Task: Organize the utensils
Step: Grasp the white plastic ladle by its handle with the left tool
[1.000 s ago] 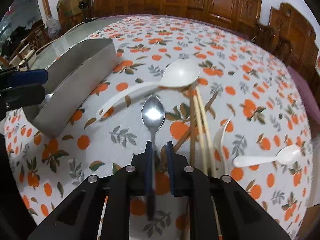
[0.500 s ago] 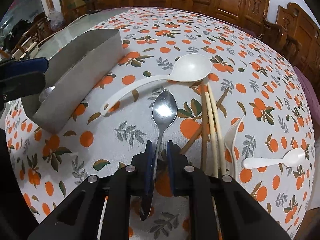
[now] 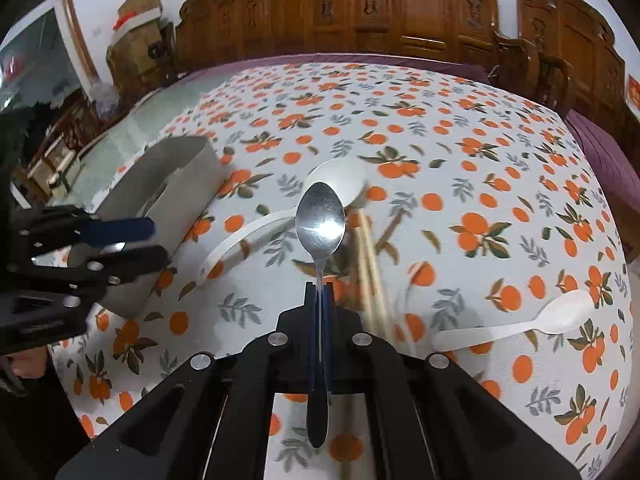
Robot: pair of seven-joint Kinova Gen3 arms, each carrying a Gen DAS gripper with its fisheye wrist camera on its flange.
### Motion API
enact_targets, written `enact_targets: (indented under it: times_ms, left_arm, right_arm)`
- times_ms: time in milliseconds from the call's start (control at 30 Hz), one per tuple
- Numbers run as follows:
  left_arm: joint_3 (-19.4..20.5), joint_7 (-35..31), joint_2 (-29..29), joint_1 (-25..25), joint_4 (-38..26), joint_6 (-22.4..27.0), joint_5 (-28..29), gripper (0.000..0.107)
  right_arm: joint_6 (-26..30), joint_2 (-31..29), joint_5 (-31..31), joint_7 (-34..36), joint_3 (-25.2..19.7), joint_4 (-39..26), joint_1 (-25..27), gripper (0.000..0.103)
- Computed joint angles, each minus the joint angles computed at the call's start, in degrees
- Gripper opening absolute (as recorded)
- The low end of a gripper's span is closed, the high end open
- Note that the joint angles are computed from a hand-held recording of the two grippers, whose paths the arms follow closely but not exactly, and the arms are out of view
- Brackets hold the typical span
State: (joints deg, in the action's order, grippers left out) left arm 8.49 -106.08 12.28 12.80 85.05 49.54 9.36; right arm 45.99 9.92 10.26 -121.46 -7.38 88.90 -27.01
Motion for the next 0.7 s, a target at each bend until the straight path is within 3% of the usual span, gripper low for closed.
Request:
enact_targets:
  times_ms: [567, 700]
  left_arm:
    - [-2.18, 10.55, 15.46, 10.15, -18.98, 10.17, -13.42, 0.029]
    - [-1.89, 10.08, 16.72, 9.97, -20.65, 11.3, -12.88, 0.013]
  right_arm:
    - [-1.38, -2.51, 0.26, -0.32, 0.25, 3.0, 2.68, 0.004]
    - [-1.77, -2.57, 0.09, -0.12, 0.13, 3.11, 2.74, 0.004]
